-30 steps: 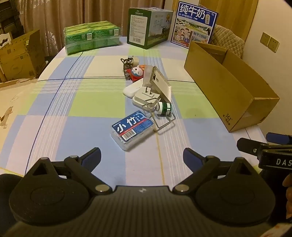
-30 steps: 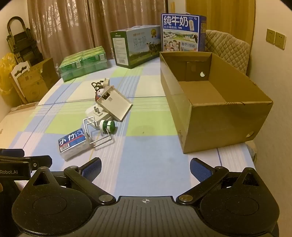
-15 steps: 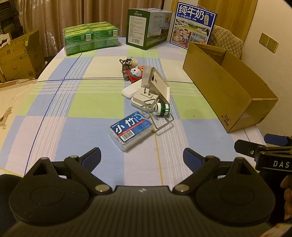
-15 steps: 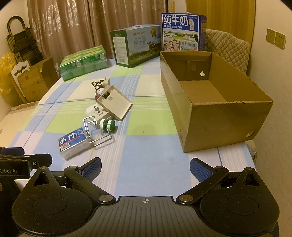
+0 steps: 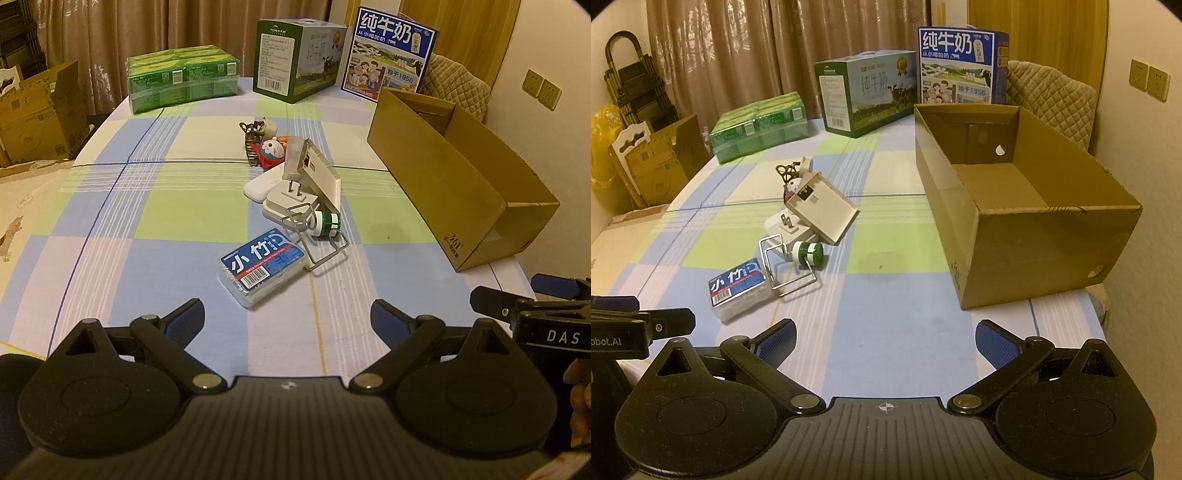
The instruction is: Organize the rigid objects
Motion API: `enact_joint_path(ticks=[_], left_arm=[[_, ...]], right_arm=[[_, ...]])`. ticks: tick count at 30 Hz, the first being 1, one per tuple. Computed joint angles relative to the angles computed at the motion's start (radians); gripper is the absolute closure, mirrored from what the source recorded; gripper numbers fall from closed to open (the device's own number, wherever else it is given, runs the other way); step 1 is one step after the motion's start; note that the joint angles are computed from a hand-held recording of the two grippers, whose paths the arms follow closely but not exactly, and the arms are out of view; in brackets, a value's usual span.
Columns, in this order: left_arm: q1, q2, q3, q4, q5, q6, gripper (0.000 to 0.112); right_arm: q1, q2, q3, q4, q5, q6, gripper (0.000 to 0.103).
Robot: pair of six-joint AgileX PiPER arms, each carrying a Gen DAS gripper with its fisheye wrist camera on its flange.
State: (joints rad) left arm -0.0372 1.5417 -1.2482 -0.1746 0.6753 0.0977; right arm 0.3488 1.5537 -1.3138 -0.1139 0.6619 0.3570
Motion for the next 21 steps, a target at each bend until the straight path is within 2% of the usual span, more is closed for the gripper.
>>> enact_joint_path(ticks=[21], left_arm=[[0.006,-0.001,0.000,-0.017,-0.002,0.021,0.018]], right_arm=[[-0.001,0.006,-0.014,-0.004,0.007,-0.001,0.002]])
